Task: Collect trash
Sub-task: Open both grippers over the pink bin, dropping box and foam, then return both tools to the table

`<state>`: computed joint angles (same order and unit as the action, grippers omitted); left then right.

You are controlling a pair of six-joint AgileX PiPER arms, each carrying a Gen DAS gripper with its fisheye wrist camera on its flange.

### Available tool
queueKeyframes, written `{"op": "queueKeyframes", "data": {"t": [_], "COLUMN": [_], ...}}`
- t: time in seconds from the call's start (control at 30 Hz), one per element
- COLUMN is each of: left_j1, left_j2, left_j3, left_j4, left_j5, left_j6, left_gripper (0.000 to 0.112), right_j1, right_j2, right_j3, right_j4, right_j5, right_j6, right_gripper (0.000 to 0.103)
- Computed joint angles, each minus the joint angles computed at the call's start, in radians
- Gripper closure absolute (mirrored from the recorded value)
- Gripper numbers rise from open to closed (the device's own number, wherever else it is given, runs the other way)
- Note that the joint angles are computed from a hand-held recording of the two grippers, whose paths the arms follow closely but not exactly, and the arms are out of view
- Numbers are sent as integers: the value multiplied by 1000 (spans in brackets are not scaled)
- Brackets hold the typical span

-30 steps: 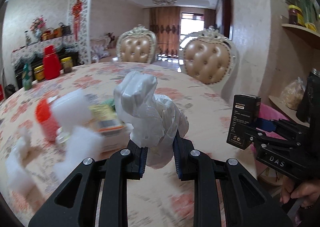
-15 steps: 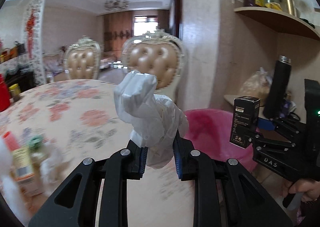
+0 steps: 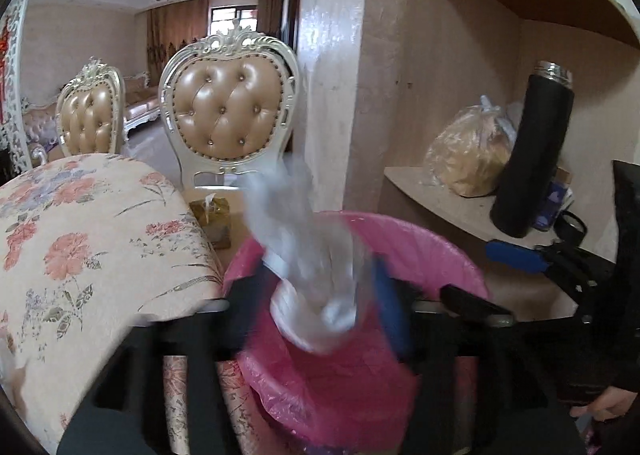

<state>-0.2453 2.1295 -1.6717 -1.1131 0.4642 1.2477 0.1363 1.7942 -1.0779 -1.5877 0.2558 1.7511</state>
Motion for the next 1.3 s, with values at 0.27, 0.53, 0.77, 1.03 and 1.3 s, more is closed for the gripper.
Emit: {"op": "queueKeyframes", "data": {"t": [0.27,0.53,0.77,1.03,1.3], "left_j1": [76,254,532,892,1130], "left_j2": [-133,-312,-434,-448,-371], "left_j3": [215,448,618,641,555], "left_j4": [-233,-331,-443,-343,-223], "left_j5": [-104,-154,-95,-26,-17], "left_j6": [244,349,505,416,305], "left_gripper": [26,22,22,22,22], "right_j1": [41,209,368,536,646], "right_j2": [-33,-8,110,307,561], "right_j3": [31,-27,-229,-577,-1049], "right_j4": [-70,42,389,872,1288], "right_j5": [0,44,50,123,308], "right_j6": [123,29,-350,-891,-1339], "right_gripper": [34,25,25,25,25]}}
